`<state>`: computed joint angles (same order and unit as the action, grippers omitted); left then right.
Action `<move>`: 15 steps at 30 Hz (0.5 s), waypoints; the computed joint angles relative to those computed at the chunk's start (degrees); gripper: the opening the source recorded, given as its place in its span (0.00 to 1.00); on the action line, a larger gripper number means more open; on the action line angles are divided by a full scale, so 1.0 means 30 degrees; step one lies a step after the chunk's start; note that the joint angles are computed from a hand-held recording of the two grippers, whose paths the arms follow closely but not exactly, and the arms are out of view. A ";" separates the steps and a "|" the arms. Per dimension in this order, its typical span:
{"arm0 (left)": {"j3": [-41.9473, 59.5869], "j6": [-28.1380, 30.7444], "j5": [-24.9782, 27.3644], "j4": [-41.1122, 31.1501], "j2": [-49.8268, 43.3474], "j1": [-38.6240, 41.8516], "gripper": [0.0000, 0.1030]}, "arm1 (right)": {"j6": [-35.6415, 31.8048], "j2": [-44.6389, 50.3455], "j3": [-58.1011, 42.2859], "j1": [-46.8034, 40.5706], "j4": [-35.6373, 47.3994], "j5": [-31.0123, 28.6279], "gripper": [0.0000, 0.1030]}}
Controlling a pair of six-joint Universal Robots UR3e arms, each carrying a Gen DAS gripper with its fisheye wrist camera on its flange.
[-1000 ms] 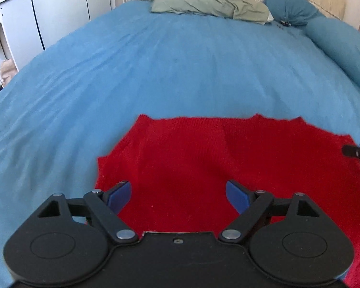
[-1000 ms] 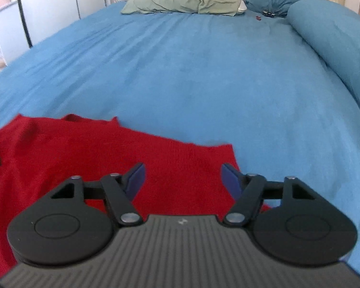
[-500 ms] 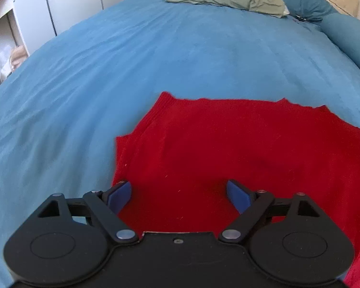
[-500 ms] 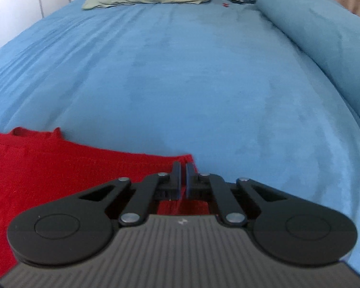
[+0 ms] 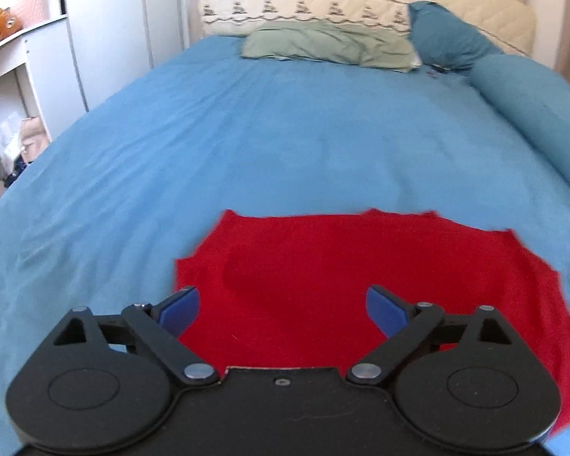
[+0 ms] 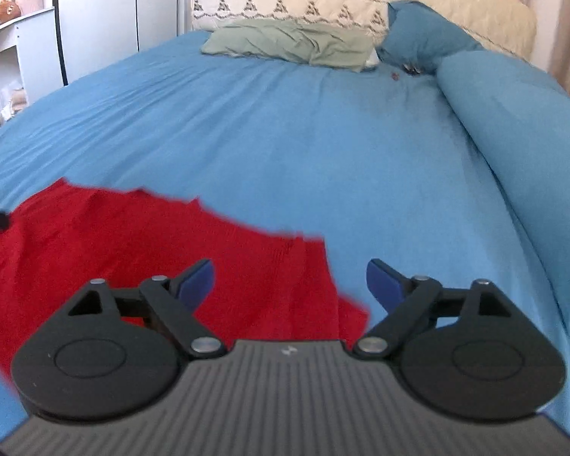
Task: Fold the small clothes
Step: 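Lay the hem onto the collar and open both tools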
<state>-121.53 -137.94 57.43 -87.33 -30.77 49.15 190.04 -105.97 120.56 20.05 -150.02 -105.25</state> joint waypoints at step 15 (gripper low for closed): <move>-0.2712 -0.8359 0.6613 0.8123 -0.4899 -1.2396 0.94 | 1.4675 -0.6078 0.7199 0.5462 0.2628 -0.2773 0.97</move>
